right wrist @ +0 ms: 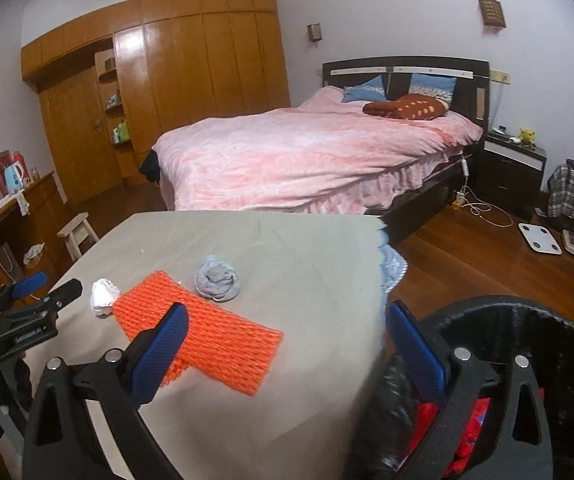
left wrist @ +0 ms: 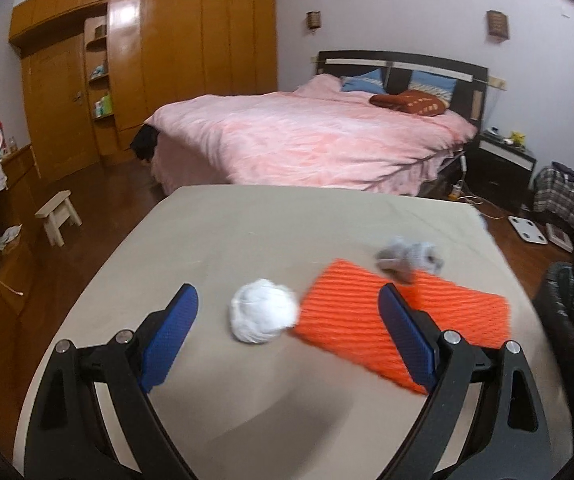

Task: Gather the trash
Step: 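Move both tools back over the table and grasp a white tissue ball with the left tool, then grasp the grey sock ball with the right tool while the left tool holds the tissue ball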

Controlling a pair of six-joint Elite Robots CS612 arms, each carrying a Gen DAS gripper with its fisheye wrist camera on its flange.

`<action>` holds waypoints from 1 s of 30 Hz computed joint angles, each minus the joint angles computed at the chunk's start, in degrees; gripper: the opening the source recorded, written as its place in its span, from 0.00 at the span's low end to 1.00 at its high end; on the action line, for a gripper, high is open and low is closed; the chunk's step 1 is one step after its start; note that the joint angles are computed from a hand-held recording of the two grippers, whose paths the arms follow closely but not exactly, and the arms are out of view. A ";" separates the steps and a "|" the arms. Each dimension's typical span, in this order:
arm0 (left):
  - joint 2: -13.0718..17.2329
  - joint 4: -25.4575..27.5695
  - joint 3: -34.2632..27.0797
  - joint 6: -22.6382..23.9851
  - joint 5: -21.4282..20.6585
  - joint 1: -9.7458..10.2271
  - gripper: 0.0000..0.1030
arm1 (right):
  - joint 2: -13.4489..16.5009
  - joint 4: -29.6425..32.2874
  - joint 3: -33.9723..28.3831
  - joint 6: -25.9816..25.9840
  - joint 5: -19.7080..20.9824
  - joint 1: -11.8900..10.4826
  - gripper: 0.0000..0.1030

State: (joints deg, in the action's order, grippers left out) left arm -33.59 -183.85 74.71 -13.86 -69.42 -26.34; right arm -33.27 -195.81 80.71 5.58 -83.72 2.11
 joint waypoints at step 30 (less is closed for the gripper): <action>4.78 10.70 -8.01 -2.91 -8.62 3.34 0.34 | 5.43 8.57 -10.45 -2.98 0.98 1.94 0.94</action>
State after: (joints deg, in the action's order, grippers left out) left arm -28.80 -173.15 66.70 -16.77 -78.03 -22.99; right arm -27.84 -187.24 70.26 2.59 -82.75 4.04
